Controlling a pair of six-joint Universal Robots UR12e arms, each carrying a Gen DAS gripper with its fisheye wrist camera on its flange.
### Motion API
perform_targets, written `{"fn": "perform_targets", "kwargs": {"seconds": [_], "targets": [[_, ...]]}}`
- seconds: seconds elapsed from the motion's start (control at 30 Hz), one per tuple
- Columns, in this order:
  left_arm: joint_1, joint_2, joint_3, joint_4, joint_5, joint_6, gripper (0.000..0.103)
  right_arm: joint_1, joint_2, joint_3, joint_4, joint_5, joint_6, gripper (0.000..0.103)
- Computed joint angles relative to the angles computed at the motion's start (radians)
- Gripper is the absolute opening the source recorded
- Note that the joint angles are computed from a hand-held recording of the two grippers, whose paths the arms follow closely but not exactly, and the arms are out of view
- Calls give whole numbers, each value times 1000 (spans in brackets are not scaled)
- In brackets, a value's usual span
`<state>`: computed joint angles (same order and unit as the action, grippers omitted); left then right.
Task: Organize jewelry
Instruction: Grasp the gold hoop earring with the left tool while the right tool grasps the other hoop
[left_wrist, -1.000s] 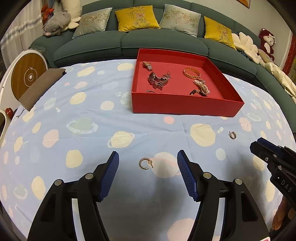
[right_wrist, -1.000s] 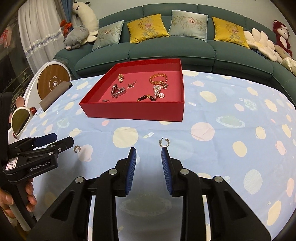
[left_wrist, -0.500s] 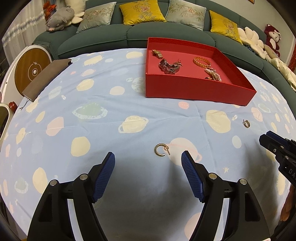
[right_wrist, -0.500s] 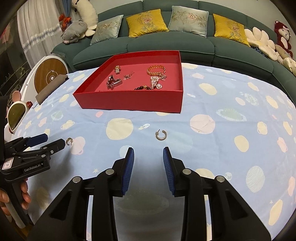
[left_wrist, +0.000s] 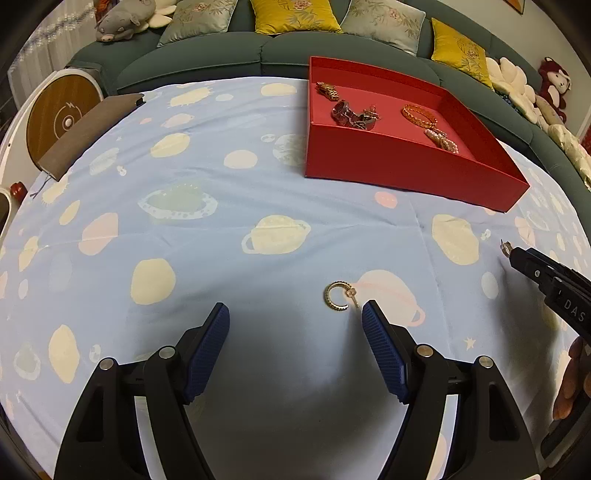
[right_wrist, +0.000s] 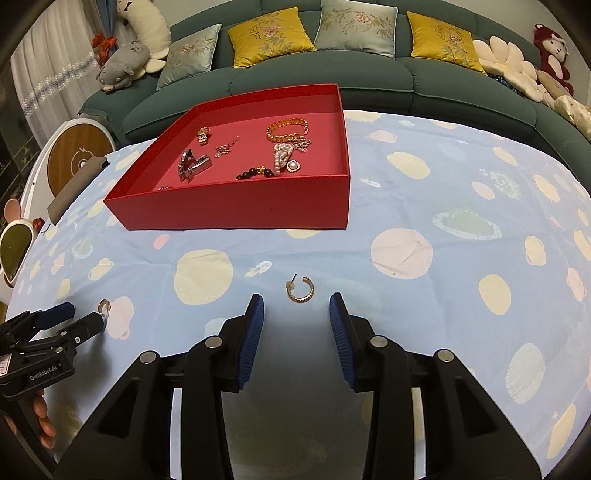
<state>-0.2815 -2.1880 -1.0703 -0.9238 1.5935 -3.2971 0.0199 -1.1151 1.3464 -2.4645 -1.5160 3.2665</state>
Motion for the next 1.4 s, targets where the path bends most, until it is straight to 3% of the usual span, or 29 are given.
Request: {"fn": "perform_targets", "kwargs": {"seconds": [0.3, 0.37, 0.53, 0.77, 1.23, 1.4], "targets": [[-9, -21, 22, 18, 27, 10, 71, 6, 25, -26, 8, -17, -29, 35], [-10, -23, 25, 21, 29, 12, 71, 7, 28, -31, 8, -23, -36, 33], [-7, -23, 22, 30, 21, 19, 71, 10, 32, -35, 10, -32, -46, 17], [-10, -22, 16, 43, 25, 37, 71, 10, 25, -27, -1, -25, -39, 17], [-20, -16, -5, 88, 28, 89, 41, 3, -4, -1, -24, 27, -41, 17], [-21, -17, -2, 90, 22, 96, 23, 2, -8, 3, -27, 31, -43, 17]]}}
